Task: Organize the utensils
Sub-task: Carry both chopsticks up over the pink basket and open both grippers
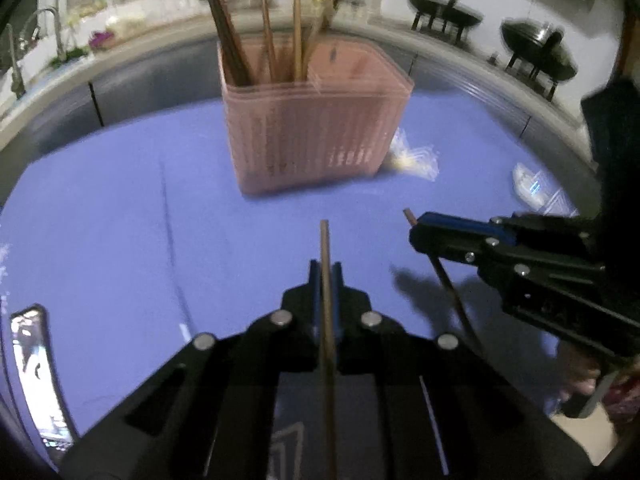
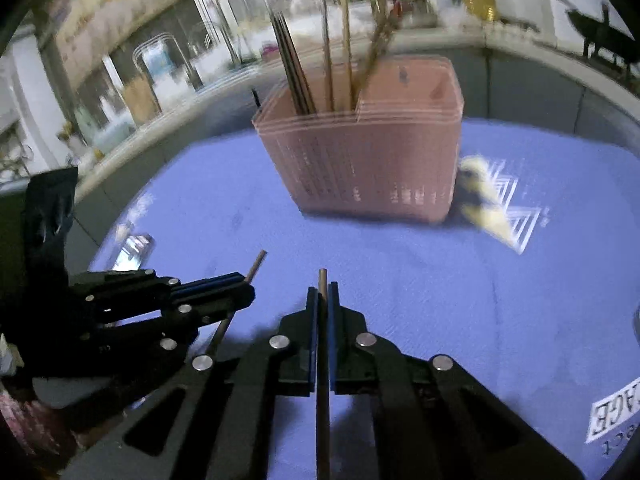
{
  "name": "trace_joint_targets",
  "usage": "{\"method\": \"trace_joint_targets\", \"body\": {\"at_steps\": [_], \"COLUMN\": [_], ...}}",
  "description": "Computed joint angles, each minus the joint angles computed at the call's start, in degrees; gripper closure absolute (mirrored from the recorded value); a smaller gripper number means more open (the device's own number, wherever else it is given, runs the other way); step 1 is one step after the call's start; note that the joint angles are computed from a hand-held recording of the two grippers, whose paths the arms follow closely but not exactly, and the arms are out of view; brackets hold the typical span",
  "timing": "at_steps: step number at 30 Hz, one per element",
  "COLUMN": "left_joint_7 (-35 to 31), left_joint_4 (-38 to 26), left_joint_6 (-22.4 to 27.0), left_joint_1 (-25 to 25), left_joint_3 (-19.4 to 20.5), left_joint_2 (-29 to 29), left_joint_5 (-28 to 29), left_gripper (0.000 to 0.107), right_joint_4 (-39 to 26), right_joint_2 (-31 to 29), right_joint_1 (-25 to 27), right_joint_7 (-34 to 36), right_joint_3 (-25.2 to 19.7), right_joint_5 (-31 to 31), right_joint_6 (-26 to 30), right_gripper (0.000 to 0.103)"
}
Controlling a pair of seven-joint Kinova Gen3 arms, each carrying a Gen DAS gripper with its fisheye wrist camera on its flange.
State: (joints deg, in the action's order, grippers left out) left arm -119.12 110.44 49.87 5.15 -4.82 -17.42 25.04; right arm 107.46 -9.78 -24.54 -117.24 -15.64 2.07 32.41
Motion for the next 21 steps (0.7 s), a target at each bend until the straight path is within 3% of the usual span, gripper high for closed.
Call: {"method": "trace_joint_targets", "body": {"at_steps": [8,17,21], "left_joint_7": [-3.58,0.04,0.3], "left_joint_4": [-2.79,-1.36,-2.83], "left_joint_6": [2.73,-0.36,0.47], "left_joint_1": [3.17,4.58,5.86], "left_joint_3": [-7.67,-5.75,-6.93], "left_joint_2": [-11.82,-13.67,-12.74], "left_joint_5": [5.11,1.47,0.63], "left_gripper": [0.103,0.103,0.103], "right_joint_4": [0.09,0.26,-0.16], "right_joint_2": [-11.02,-13.06,-12.56], "right_joint_1": [5.85,11.78,10.88], "right_joint_7": [-4.21,-5.83,-5.23], "right_joint_3": [-6.89,-13.41,-12.18], "right_joint_5": [5.54,7.77,6.85], "right_joint_6": [-3.7,-4.76,-4.28], "right_gripper": [0.099,0.099,0.099]}}
